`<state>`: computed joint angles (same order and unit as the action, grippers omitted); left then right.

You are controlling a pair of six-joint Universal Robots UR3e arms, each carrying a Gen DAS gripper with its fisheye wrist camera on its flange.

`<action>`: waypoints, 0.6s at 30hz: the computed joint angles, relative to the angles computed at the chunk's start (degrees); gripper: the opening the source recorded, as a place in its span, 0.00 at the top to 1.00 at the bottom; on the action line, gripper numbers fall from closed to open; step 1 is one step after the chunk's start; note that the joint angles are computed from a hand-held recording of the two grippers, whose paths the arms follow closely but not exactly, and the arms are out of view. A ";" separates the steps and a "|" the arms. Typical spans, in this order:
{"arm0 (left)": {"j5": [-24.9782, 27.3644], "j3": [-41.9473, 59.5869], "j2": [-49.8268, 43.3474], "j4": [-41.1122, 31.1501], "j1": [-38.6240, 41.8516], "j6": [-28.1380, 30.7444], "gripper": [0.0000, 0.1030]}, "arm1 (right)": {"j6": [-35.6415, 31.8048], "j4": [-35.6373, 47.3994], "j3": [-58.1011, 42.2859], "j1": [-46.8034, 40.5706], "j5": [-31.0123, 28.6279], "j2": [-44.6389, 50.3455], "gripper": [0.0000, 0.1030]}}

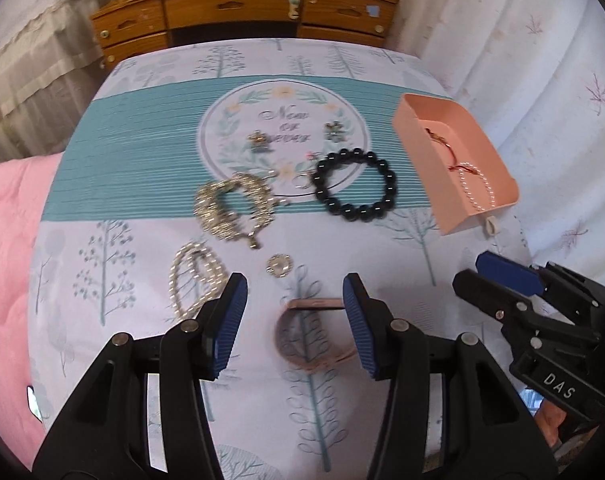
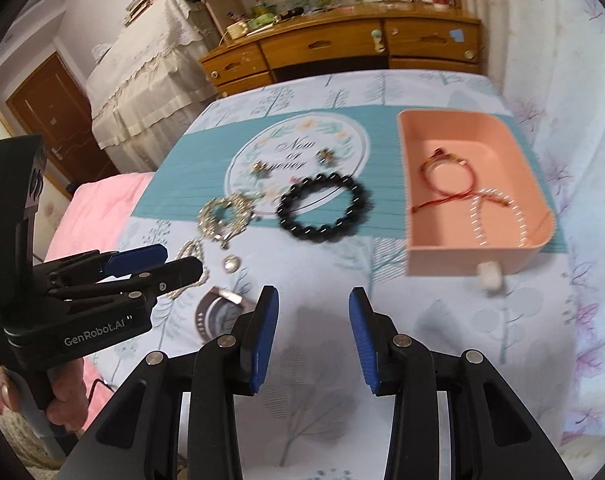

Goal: Organize jewelry
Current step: 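Grasp the pink-strap watch with the right gripper while the left approaches the pearl necklace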

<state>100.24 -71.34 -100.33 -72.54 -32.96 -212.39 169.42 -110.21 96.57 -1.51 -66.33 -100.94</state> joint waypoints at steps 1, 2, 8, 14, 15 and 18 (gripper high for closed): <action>0.46 -0.81 0.57 0.16 0.16 -0.24 0.55 | 0.52 -0.16 0.10 0.91 -0.22 0.32 0.64; 1.26 -1.95 1.29 0.48 0.10 -0.56 0.55 | 1.05 -0.39 0.23 1.80 -0.57 0.61 0.64; 4.87 -8.19 4.84 2.29 0.16 -0.73 0.55 | 3.28 -2.37 -0.18 5.51 -2.39 4.05 0.64; 2.79 -17.58 10.58 5.41 3.64 1.01 0.55 | 4.44 -3.59 -0.90 8.51 -4.32 7.42 0.64; 2.02 -19.45 11.80 6.25 4.45 1.43 0.55 | 4.51 -3.65 -1.00 8.85 -4.60 7.80 0.64; -0.37 -25.26 15.98 8.20 7.27 2.89 0.55 | 4.79 -3.77 -1.56 10.09 -5.32 9.65 0.64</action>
<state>99.87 -96.60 -84.35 -64.34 -25.69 -209.50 174.20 -113.98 95.01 8.59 -71.64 -91.30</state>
